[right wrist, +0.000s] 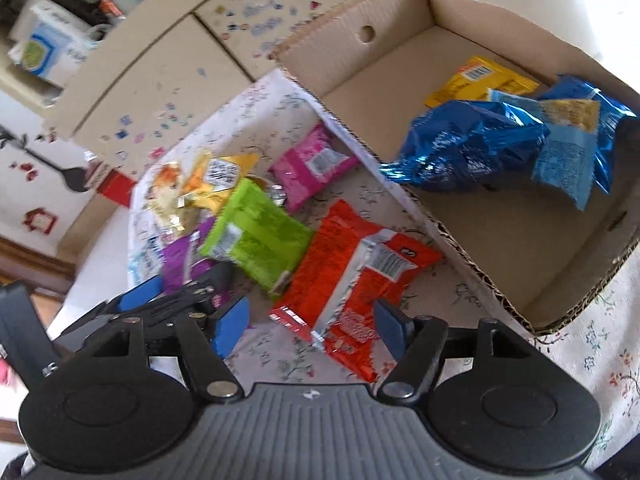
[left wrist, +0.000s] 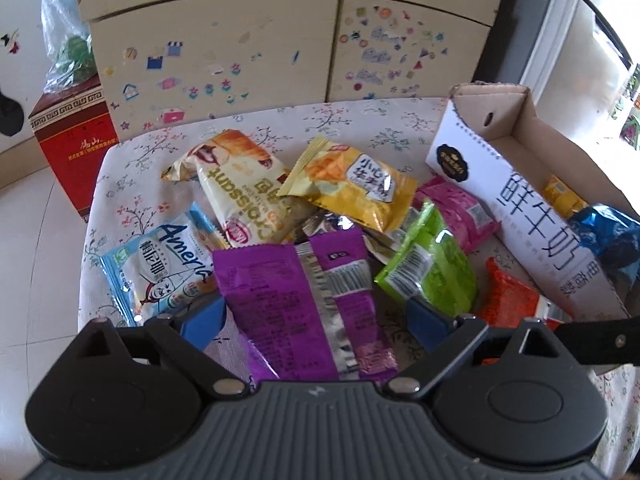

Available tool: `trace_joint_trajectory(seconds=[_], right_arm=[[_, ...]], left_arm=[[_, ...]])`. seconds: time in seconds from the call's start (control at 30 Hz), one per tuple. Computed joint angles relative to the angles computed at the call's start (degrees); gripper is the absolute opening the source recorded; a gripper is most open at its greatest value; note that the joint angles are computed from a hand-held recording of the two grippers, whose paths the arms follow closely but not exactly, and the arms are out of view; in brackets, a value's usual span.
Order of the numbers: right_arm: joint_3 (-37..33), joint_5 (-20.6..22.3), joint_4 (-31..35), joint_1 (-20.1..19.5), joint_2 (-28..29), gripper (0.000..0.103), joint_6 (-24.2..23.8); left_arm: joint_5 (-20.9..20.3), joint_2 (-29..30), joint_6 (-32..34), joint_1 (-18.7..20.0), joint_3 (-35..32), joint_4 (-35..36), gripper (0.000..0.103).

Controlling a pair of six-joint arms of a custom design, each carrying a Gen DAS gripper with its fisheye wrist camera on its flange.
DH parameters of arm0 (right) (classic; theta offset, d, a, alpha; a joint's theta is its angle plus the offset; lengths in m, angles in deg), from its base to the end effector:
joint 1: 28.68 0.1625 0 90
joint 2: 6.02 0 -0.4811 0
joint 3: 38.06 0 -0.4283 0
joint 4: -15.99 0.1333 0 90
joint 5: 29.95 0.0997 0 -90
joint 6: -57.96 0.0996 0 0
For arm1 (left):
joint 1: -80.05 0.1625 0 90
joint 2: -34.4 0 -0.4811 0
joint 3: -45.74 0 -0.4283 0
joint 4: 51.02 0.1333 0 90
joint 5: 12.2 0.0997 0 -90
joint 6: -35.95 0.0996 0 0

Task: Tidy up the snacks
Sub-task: 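Return both grippers to the pile, lowering onto the purple and red packets, then grasp the purple packet with the left gripper while the right grasps the red packet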

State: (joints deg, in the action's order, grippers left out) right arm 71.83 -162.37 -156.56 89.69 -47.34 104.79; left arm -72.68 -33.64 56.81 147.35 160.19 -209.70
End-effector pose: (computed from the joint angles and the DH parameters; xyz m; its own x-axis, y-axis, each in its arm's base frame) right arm 0.3586 -0.5250 0.0342 -0.8337 0.4808 0.2716 0.2148 0.7354 -0.6427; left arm -0.0634 -0.6242 0.2561 -0.6903 0.4568 -0.5610 0.6452 0.7395 -0.1918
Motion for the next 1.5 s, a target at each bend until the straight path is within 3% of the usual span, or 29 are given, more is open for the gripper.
trace_joint_trajectory(seconds=[0.3, 0.5, 0.73, 0.9, 1.1, 1.5], right_arm=[[-3.85, -3.27, 7.78, -0.48, 2.69, 0.08, 3.74], [-5.37, -5.46, 7.97, -1.17, 4.68, 0.081, 5.58], [-6.78, -6.98, 4.7, -1.71, 7.1, 0.086, 4.14], [-9.01, -10.04, 7.56, -0.95, 8.98, 0.086, 0.06], [-9.16, -11.16, 7.29, -0.61, 9.47, 0.073, -4.18], [-6.02, -6.29, 3.79, -0.93, 6.69, 0.06, -7.47]], left_arm=[[1.7, 0.79, 1.1, 0.85, 0.18, -0.91, 0.096], [2.43, 1.01, 1.49, 1.17, 0.42, -1.7, 0.096], [3.74, 1.25, 3.78, 1.07, 1.41, -3.67, 0.096], [4.12, 1.03, 3.83, 0.87, 1.63, -3.5, 0.094], [2.61, 0.13, 4.55, 0.6, 2.04, -2.48, 0.074], [1.85, -1.61, 2.88, 0.51, 2.48, -0.9, 0.064]])
